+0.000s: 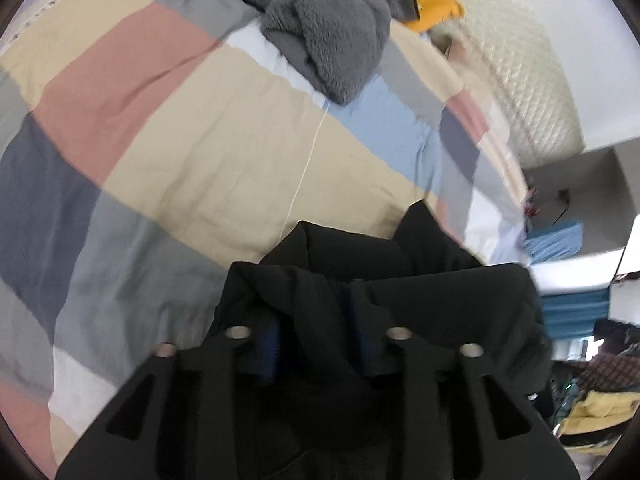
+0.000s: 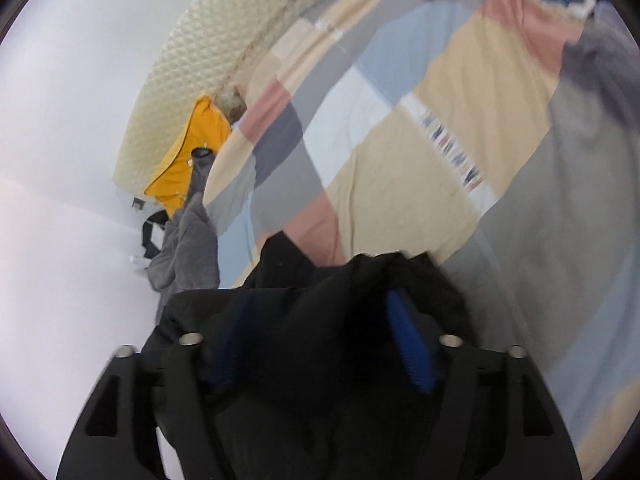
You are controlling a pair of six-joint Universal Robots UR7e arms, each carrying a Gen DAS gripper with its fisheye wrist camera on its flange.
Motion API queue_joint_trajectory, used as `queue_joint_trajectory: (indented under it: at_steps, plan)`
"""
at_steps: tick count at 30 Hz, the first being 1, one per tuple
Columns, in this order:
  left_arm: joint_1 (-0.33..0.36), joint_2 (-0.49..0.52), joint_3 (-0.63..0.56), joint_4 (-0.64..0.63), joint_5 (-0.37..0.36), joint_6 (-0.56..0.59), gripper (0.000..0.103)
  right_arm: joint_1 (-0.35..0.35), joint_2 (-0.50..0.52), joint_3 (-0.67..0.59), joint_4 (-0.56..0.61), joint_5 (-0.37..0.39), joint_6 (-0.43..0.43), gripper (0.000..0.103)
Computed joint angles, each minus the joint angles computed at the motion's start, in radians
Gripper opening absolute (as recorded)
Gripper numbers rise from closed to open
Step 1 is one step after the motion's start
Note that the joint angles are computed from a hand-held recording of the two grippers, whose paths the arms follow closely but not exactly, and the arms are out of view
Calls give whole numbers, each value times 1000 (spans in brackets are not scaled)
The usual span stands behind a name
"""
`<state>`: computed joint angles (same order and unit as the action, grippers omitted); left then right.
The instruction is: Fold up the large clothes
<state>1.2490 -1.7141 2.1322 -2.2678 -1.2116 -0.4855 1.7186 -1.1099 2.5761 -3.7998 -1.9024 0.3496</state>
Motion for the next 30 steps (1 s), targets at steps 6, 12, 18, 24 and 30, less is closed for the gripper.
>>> queue_joint_trajectory:
  at_steps: [6, 12, 18, 24, 30]
  plan:
    - [-163, -211, 95, -78, 211, 7, 79, 310, 36, -95, 58, -442, -134, 77]
    - [-382, -266, 216, -156, 342, 153, 79, 418, 252, -221, 36, -397, -161, 78]
    - [-476, -127, 342, -276, 322, 264, 79, 456, 525, -380, 44, -468, -226, 78]
    - [-466, 61, 391, -468, 426, 373, 79, 446, 698, -498, -157, -575, -507, 82]
    - [-423, 159, 373, -596, 426, 437, 79, 373, 708, -532, -163, -520, -554, 89]
